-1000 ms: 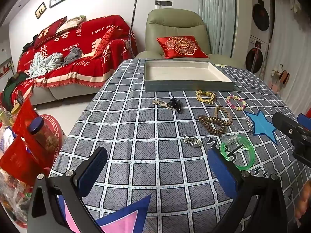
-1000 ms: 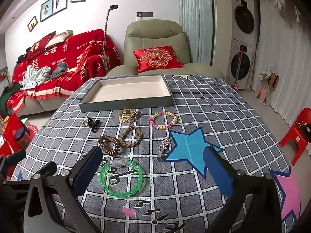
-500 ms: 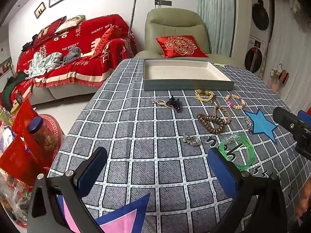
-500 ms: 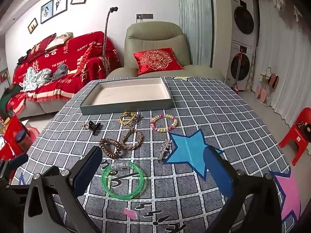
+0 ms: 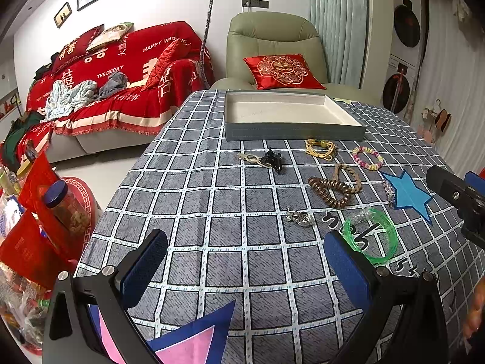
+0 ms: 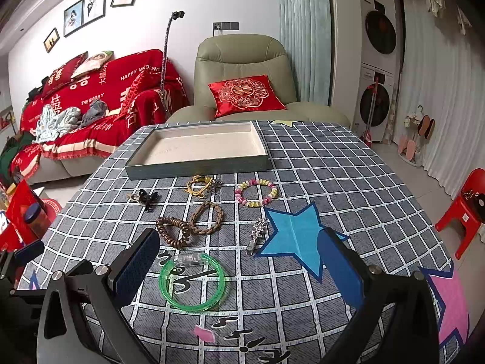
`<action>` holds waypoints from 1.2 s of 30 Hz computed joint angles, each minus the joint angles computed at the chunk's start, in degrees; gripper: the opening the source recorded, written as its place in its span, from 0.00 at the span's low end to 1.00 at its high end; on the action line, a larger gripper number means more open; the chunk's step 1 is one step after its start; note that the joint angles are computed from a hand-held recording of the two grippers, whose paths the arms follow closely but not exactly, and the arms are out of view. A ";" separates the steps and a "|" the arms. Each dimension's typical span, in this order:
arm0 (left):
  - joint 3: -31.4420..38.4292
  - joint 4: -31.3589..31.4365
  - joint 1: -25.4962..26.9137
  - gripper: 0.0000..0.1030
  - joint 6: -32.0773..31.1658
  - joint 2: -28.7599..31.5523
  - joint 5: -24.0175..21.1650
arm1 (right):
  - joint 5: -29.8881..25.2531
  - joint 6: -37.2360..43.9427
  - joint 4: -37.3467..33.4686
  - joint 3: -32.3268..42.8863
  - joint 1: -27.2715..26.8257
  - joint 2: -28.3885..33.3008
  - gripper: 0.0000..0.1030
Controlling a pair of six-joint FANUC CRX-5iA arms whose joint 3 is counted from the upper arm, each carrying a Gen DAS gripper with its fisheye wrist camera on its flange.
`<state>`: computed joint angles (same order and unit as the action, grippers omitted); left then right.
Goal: Organize jewelry
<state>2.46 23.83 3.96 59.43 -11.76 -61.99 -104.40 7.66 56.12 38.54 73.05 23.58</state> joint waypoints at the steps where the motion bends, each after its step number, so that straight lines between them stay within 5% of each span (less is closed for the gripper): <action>1: 0.07 -0.11 -0.07 1.00 0.13 0.05 0.01 | 0.04 0.04 0.03 -0.05 0.01 0.00 1.00; 36: 0.25 0.15 0.16 1.00 0.01 -0.28 0.93 | 0.04 0.06 0.17 0.07 0.08 0.15 1.00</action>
<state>2.71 23.97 4.12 59.44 -12.03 -61.06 -104.36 7.72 56.30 38.61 73.12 23.73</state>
